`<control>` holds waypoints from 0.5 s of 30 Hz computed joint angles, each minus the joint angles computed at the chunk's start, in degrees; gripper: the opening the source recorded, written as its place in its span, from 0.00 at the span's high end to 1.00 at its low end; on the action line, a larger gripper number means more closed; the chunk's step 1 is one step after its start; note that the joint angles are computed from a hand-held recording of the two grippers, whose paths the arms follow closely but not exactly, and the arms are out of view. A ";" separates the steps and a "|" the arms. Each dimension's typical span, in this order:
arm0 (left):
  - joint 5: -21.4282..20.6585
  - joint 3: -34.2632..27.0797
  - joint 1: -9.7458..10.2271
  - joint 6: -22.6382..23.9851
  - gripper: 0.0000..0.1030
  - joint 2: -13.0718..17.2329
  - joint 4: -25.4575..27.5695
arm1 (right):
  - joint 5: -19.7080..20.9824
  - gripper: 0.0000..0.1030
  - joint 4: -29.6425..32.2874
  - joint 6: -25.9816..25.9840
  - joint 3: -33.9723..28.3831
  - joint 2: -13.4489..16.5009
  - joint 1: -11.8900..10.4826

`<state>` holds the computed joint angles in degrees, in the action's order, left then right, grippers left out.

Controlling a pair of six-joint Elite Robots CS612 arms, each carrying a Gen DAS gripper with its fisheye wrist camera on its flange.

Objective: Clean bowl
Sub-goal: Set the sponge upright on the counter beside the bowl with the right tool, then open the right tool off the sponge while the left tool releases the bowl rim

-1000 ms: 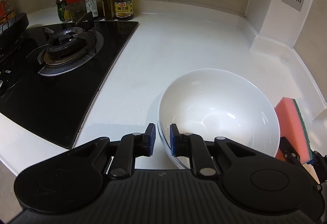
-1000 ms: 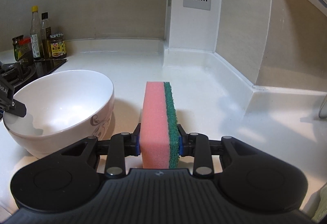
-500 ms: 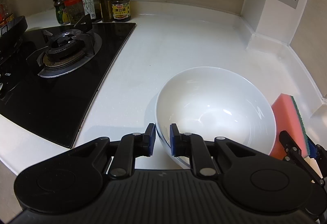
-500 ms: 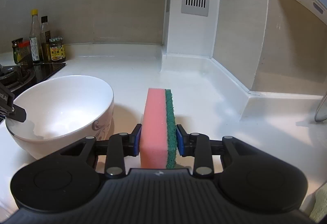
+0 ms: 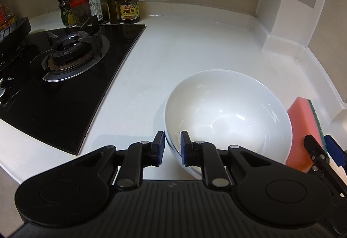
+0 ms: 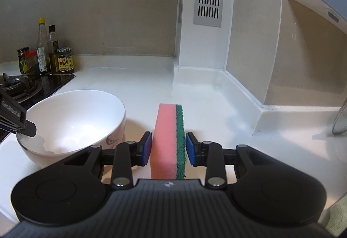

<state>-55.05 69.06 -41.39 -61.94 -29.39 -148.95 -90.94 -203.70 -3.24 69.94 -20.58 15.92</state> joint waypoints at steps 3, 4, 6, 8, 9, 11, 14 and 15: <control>-0.09 0.05 -0.12 -0.42 0.82 -0.09 0.31 | 0.44 0.72 -0.80 0.32 0.57 -0.32 -0.13; -0.07 0.12 -0.19 -0.54 0.81 -0.16 0.44 | 0.59 0.72 -1.06 0.26 0.78 -0.46 -0.16; 0.01 0.13 -0.30 -0.83 0.81 -0.21 0.75 | 0.80 0.72 -1.57 0.35 1.17 -0.70 -0.21; 0.17 0.36 -0.48 -1.07 0.80 -0.37 1.07 | 1.07 0.72 -2.31 0.51 1.61 -0.95 -0.26; 0.27 0.44 -0.55 -1.22 0.80 -0.43 1.16 | 1.16 0.72 -2.60 0.56 1.82 -1.08 -0.28; 0.53 0.66 -0.74 -1.49 0.80 -0.59 1.40 | 1.56 0.72 -3.24 0.82 2.39 -1.40 -0.37; 2.23 0.91 -1.12 -1.38 0.83 -0.70 1.44 | 2.19 0.71 -4.21 0.87 3.16 -1.80 -0.49; 3.22 1.02 -1.30 -1.21 0.83 -0.73 1.31 | 2.36 0.72 -4.60 0.81 3.31 -1.85 -0.50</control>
